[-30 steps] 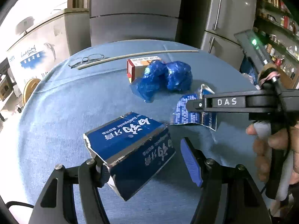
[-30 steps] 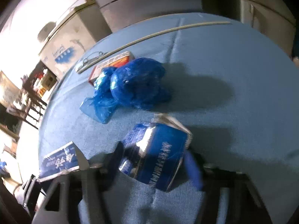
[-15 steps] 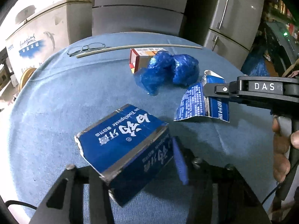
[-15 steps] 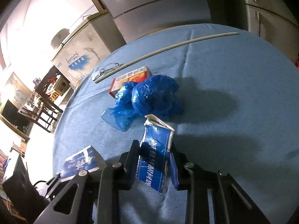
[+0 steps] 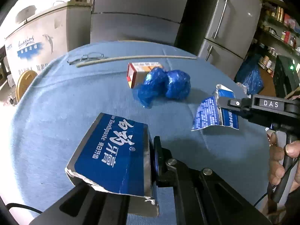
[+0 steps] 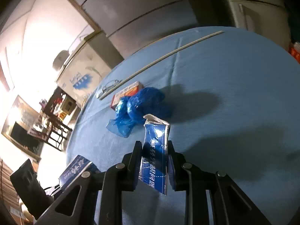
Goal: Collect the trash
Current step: 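Carry the torn piece with the right tool toward the red basket while the left tool holds the carton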
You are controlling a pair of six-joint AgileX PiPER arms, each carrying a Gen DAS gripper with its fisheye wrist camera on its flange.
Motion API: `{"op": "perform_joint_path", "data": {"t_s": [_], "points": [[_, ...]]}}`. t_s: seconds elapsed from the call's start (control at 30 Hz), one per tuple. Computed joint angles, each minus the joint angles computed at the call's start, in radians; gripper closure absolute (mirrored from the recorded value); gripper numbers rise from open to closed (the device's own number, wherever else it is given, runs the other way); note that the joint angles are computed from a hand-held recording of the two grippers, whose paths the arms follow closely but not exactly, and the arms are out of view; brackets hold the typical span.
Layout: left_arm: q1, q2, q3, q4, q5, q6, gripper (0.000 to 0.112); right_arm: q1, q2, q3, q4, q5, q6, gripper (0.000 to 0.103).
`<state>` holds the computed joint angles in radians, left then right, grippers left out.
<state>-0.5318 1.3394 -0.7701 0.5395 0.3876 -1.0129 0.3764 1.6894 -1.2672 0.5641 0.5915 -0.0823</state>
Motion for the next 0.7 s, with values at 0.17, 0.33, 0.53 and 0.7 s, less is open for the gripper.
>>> {"op": "perform_joint_path", "data": {"t_s": [0.17, 0.33, 0.53, 0.7], "points": [[-0.056, -0.013, -0.034, 0.054, 0.055, -0.057, 0.109, -0.067, -0.075, 0.072, 0.090, -0.003, -0.064, 0.076], [-0.120, 0.003, -0.073, 0.089, 0.103, -0.096, 0.109, -0.154, -0.156, 0.148, 0.181, 0.013, -0.144, 0.076], [-0.191, 0.051, -0.142, 0.102, 0.145, -0.097, 0.109, -0.290, -0.250, 0.244, 0.267, 0.055, -0.231, 0.076], [-0.239, 0.086, -0.202, 0.103, 0.167, -0.086, 0.109, -0.401, -0.318, 0.304, 0.316, 0.105, -0.302, 0.076]]}}
